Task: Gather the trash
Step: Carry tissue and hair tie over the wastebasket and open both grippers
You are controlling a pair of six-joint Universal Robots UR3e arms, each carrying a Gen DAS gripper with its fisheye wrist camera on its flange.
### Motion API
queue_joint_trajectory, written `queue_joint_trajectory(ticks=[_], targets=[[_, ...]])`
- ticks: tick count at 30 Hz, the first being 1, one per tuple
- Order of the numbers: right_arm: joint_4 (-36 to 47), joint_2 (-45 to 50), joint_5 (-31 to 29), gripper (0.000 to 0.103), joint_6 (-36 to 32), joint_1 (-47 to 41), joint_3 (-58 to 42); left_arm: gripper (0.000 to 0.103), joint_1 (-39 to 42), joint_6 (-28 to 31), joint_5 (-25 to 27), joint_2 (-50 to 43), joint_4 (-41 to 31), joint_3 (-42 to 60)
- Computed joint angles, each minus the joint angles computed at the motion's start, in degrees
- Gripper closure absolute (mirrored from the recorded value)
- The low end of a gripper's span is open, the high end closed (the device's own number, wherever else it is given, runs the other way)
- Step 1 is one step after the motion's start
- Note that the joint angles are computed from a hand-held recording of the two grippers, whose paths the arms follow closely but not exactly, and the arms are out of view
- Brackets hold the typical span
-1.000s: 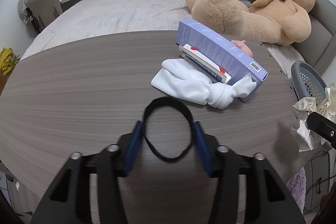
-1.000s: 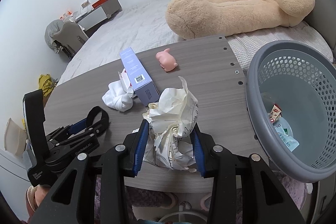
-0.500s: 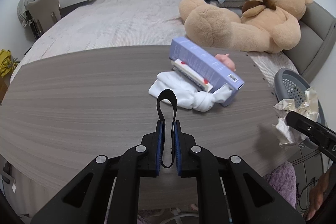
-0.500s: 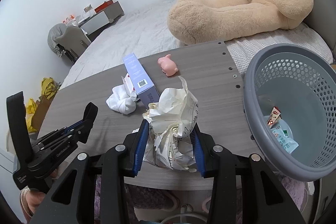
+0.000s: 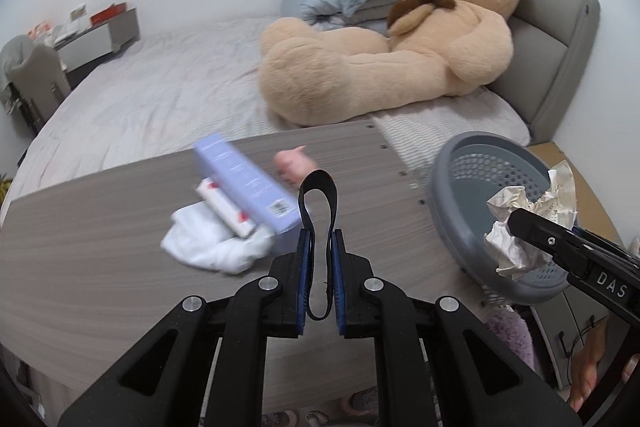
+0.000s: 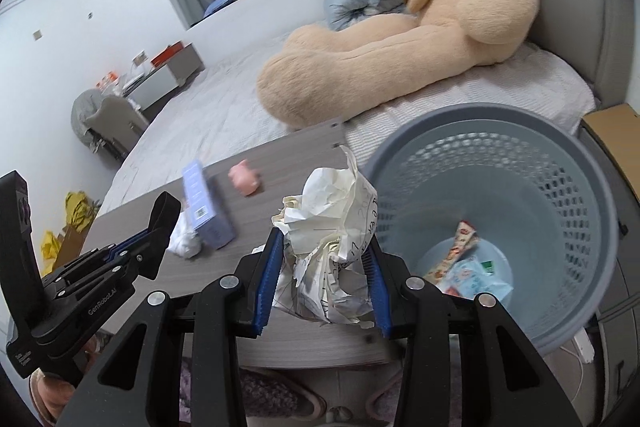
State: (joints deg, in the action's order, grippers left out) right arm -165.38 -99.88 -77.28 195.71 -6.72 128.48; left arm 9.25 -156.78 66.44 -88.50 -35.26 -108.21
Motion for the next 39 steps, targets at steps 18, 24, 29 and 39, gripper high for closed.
queue_joint_trajectory(ticks=[18,24,29,39], targets=[[15.12,-19.32,14.54,0.064,-16.07,-32.31,12.84,0.092,-23.98,-7.76,8.91,-18.64,-0.82,20.04],[16.49,-18.38,18.05,0.063,-20.14,-37.47,13.96,0.089,-27.07,-8.69,11.09,-22.69,-2.94,24.98],[14.86,-15.07,19.24,0.063,-21.67,-38.57,13.76,0.089,-28.65,-9.34,12.96,-25.27,-4.39,28.08],[14.03,-14.33,20.3,0.052,-22.83,-40.28,14.31,0.078,-29.62,-9.73,14.52,-27.88,-7.49,31.97]])
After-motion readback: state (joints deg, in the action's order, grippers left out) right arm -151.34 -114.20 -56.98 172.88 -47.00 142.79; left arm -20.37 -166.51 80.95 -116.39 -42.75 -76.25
